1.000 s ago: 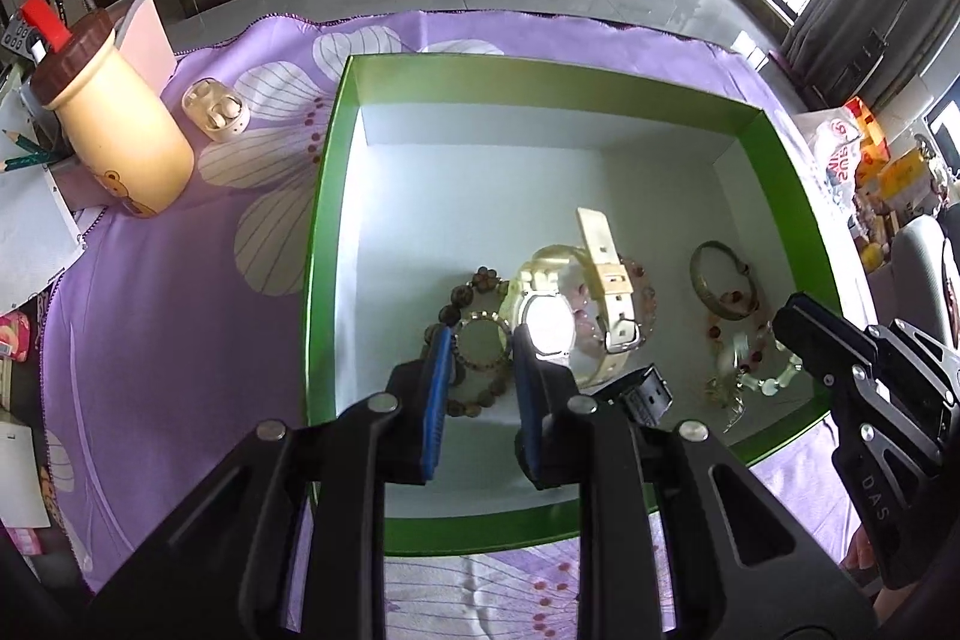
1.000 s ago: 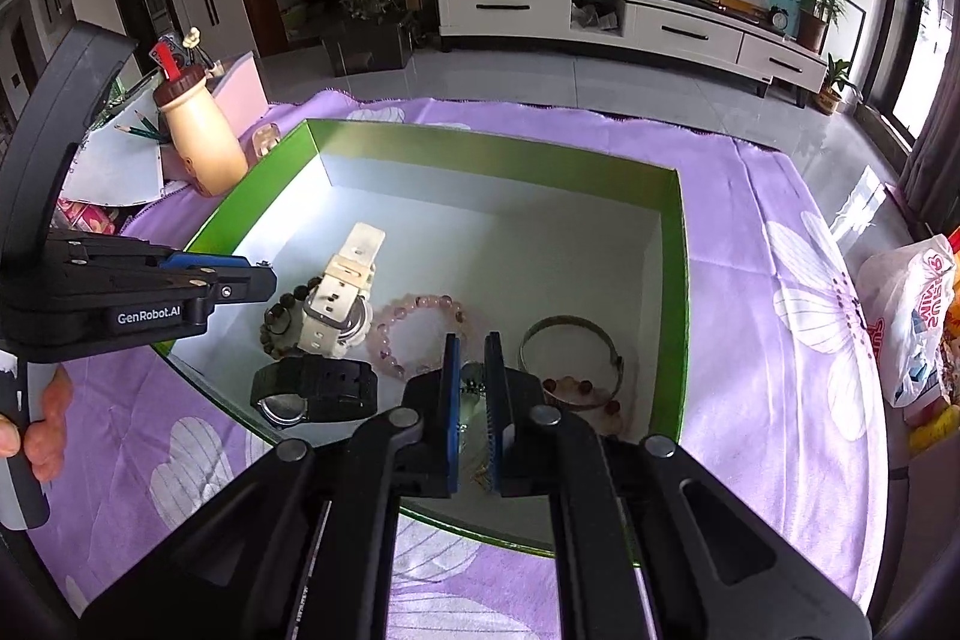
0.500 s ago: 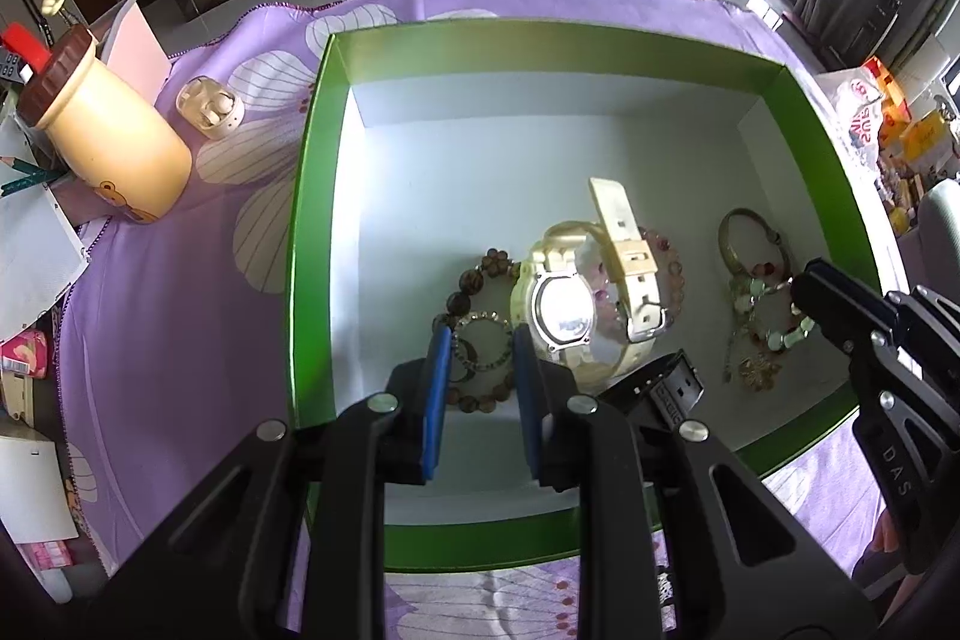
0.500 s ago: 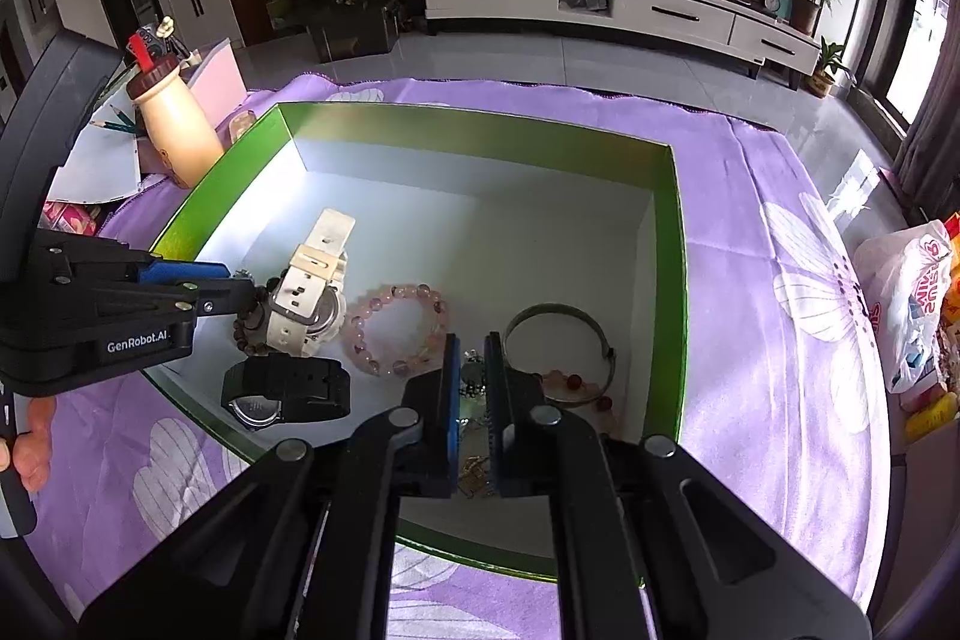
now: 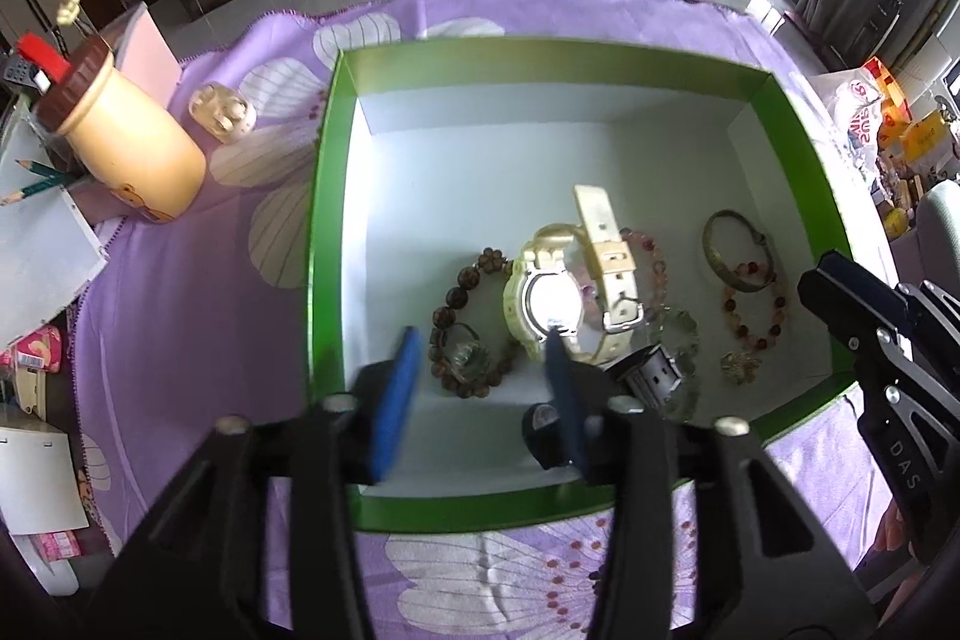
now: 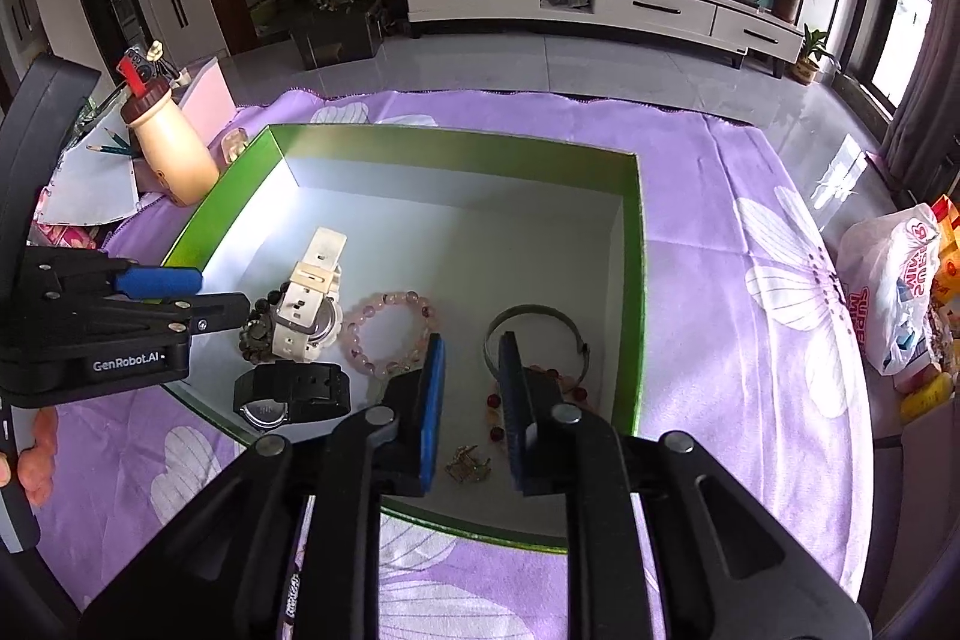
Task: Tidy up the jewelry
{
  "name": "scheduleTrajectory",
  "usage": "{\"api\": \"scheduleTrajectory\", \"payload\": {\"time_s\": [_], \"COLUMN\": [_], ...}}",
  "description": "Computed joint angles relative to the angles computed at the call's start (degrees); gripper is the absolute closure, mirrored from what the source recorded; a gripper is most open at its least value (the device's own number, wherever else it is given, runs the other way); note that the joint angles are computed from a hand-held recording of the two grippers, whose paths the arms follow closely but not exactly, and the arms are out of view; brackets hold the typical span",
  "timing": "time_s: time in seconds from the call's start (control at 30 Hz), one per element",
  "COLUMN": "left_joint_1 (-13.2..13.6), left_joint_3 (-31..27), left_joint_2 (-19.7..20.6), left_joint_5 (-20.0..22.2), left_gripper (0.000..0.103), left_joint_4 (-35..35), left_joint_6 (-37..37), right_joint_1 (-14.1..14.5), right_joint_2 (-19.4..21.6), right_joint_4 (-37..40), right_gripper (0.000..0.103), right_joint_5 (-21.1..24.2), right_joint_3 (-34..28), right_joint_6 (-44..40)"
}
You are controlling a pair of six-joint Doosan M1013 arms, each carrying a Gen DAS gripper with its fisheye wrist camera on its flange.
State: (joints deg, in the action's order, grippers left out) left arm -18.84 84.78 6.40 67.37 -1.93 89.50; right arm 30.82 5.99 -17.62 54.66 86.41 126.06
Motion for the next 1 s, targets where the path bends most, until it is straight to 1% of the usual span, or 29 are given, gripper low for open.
{"api": "scheduleTrajectory", "payload": {"time_s": [0.07, 0.1, 0.13, 0.17, 0.2, 0.23, 0.27, 0.33, 0.37, 0.4, 0.43, 0.47, 0.53, 0.63, 0.73, 0.87, 1.0], "left_joint_1": [-0.1, 0.0, 0.0, -0.1, -0.2, -0.4, -0.5, -0.5, -0.7, -0.8, -1.0, -1.3, -1.7, -1.5, -1.9, -0.7, -0.9], "left_joint_3": [-0.2, -0.3, -0.5, -0.5, -0.6, -0.7, -0.8, -1.2, -1.5, -2.0, -2.2, -2.3, -2.6, -3.3, -4.5, -6.0, -6.7], "left_joint_2": [-0.6, -0.8, -0.9, -1.2, -1.7, -2.1, -2.3, -2.9, -3.1, -3.0, -3.3, -3.6, -4.1, -4.6, -4.6, -4.4, -4.3], "left_joint_5": [-0.1, 0.1, 0.3, 0.2, -0.1, -0.2, -0.1, 0.5, 1.1, 1.8, 2.1, 2.0, 2.0, 2.0, 3.1, 4.3, 4.8], "left_gripper": [0.047, 0.046, 0.04, 0.032, 0.029, 0.02, 0.013, 0.011, 0.008, 0.006, 0.004, 0.002, 0.002, 0.002, 0.002, 0.002, 0.002], "left_joint_4": [-0.1, -0.4, -0.5, -0.4, 0.0, 0.7, 1.0, 1.0, 1.8, 2.3, 3.0, 4.3, 5.2, 3.8, 4.9, 0.0, 1.6], "left_joint_6": [0.1, 0.2, 0.2, 0.1, 0.0, -0.3, -0.7, -0.9, -1.6, -1.9, -2.4, -3.0, -3.1, -2.1, -2.7, -1.7, -3.1], "right_joint_1": [0.0, 0.1, 0.2, 0.5, 0.7, 0.8, 0.8, 0.9, 0.8, 0.8, 0.8, 0.9, 1.1, 1.3, 1.5, 1.8, 1.9], "right_joint_2": [-0.4, -0.7, -0.9, -1.1, -1.3, -1.6, -1.8, -2.4, -2.6, -2.8, -3.0, -3.1, -3.3, -3.4, -3.3, -2.9, -2.7], "right_joint_4": [0.1, 0.0, -0.5, -1.4, -2.1, -2.5, -2.5, -2.7, -2.7, -2.5, -2.4, -2.5, -2.8, -2.6, -3.0, -2.9, -3.1], "right_gripper": [0.078, 0.071, 0.062, 0.057, 0.05, 0.044, 0.04, 0.024, 0.02, 0.012, 0.008, 0.007, 0.001, 0.001, 0.001, 0.001, 0.001], "right_joint_5": [0.2, 0.4, 0.8, 1.4, 1.8, 2.3, 2.7, 3.3, 4.0, 4.6, 5.2, 5.6, 6.8, 8.5, 10.9, 12.8, 13.8], "right_joint_3": [0.0, 0.0, -0.1, -0.2, -0.3, -0.4, -0.6, -0.9, -1.2, -1.5, -2.0, -2.3, -3.0, -4.3, -5.6, -6.8, -7.5], "right_joint_6": [0.4, 0.6, 1.1, 1.7, 2.3, 3.0, 3.5, 4.4, 4.8, 5.1, 5.4, 5.5, 5.7, 5.5, 4.9, 4.2, 3.9]}}
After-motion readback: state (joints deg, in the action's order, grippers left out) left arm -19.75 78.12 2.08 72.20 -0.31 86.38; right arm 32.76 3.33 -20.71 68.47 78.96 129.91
